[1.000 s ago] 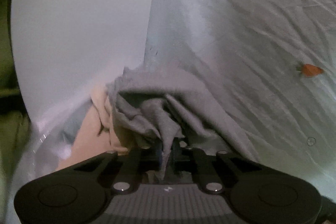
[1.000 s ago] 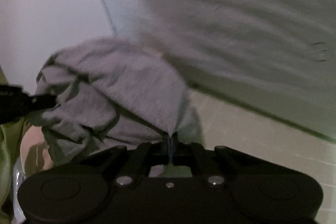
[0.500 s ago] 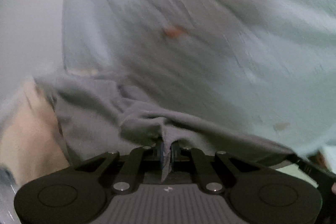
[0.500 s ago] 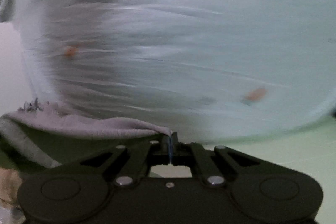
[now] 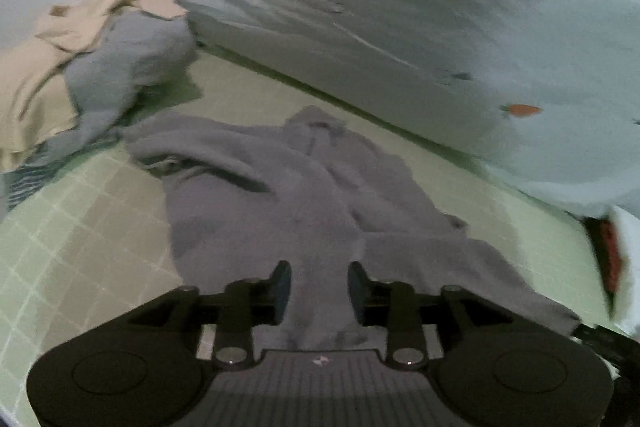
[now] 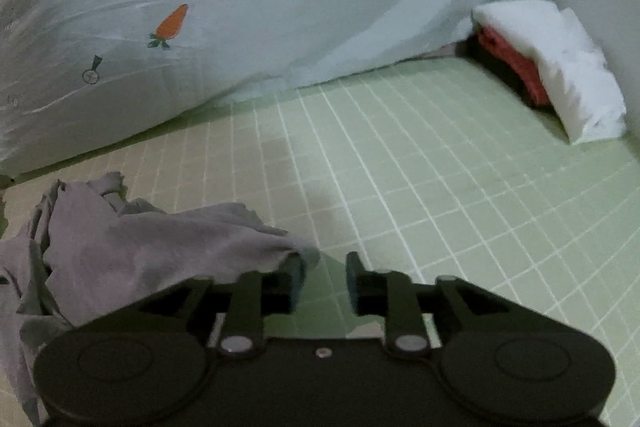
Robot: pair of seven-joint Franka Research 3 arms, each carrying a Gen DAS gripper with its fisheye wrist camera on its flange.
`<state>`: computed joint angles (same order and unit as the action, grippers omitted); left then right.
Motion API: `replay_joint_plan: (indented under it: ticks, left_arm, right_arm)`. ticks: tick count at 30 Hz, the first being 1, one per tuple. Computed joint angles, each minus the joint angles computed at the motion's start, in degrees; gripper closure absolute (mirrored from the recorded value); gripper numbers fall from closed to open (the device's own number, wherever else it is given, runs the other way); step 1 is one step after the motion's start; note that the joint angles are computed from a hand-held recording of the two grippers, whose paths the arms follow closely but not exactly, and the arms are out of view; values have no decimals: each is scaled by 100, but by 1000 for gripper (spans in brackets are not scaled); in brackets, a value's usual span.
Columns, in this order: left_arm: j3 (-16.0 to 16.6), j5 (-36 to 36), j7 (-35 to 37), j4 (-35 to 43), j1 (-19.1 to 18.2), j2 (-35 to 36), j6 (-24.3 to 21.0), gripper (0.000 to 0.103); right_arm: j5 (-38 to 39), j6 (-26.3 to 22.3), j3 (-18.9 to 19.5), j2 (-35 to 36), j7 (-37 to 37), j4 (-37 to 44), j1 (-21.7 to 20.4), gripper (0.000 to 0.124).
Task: Fold clothes
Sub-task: 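Lay the grey sweatshirt flat on the sheet and open both grippers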
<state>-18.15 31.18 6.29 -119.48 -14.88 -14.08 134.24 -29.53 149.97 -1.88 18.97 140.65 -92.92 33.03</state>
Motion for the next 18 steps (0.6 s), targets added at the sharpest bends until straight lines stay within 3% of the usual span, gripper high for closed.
replay_joint_plan:
  ticks: [2, 4, 7, 9, 13, 16, 18]
  left_arm:
    - [-30, 1, -61, 100, 23, 48, -351, 45]
    - [0, -59, -149, 169, 51, 133, -663, 41]
    - [111, -193, -254, 183, 88, 205, -873, 36]
    - [213, -227, -274, 118, 146, 267, -753, 31]
    - [404, -396, -229, 125, 291, 535, -562, 31]
    - [511, -637, 12, 234, 350, 757, -530, 30]
    - [553, -739, 204, 251, 375, 851, -511, 25]
  right_arm:
    - [59, 85, 10, 13, -48, -13, -48, 80]
    - [82, 146, -9, 116, -80, 116, -52, 60]
    - [139, 235, -63, 273, -143, 316, -38, 46]
    - [435, 293, -21, 486, -238, 546, -100, 43]
    - [1628, 196, 320, 1091, -837, 1262, -371, 43]
    - [1959, -418, 280, 1696, -1261, 2185, -263, 42]
    - [2031, -862, 113, 1976, -1250, 2655, -113, 40]
